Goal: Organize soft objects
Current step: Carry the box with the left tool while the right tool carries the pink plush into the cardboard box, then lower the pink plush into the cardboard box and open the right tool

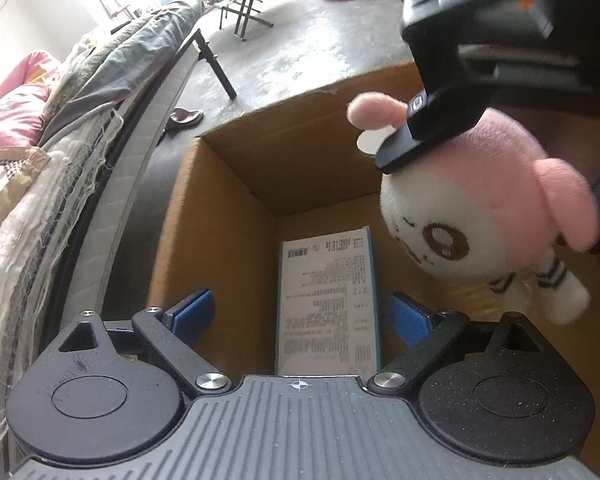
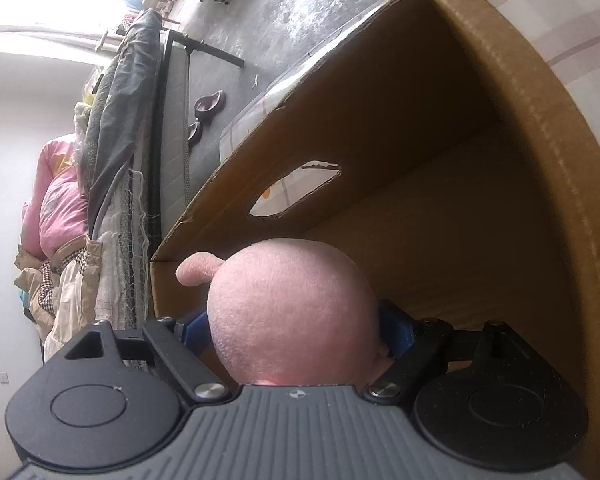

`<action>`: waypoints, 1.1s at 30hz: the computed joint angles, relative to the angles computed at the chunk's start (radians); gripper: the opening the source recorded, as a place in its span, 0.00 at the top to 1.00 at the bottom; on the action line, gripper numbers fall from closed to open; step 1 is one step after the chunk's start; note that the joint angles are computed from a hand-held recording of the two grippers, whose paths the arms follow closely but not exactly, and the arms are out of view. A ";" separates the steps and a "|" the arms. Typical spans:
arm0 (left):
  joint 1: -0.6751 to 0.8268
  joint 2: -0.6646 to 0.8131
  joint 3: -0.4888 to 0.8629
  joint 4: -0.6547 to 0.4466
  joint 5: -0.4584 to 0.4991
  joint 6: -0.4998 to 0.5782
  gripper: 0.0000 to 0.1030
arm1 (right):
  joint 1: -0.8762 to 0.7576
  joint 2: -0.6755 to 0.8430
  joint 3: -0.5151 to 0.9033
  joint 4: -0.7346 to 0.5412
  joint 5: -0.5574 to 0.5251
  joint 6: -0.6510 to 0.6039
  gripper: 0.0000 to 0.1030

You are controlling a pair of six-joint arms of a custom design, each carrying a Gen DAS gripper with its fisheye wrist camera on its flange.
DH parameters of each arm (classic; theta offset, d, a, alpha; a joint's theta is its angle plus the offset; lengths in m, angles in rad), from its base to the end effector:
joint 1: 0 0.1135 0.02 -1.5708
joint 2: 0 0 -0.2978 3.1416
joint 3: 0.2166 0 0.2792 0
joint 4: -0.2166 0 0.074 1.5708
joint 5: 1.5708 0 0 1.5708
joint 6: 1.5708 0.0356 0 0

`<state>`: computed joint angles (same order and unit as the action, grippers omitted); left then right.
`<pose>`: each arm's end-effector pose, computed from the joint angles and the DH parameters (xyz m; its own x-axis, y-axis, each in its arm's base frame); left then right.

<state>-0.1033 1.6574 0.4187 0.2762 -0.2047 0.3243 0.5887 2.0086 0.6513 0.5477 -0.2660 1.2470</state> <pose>0.2530 -0.0190 0.0826 -0.7783 0.3944 -0.4885 0.2463 0.9075 0.3402 0.2754 0.1951 0.0510 -0.8424 0.5374 -0.0390 0.3524 0.6044 0.7145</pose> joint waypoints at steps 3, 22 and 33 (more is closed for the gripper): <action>0.039 -0.103 -0.026 -0.075 0.049 0.008 0.09 | -0.008 0.005 0.002 -0.009 -0.014 0.000 0.12; 0.528 -0.722 -0.179 -0.399 0.502 0.230 0.07 | 0.180 -0.223 0.015 -0.327 0.255 -0.394 0.16; 0.956 -0.769 -0.147 -0.548 0.853 0.408 0.06 | 0.456 -0.164 0.188 -0.594 0.559 -0.818 0.19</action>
<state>0.8527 0.8888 0.2712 -0.2717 0.6481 0.7326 1.0450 1.8450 0.8395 -0.0461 0.2933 0.4288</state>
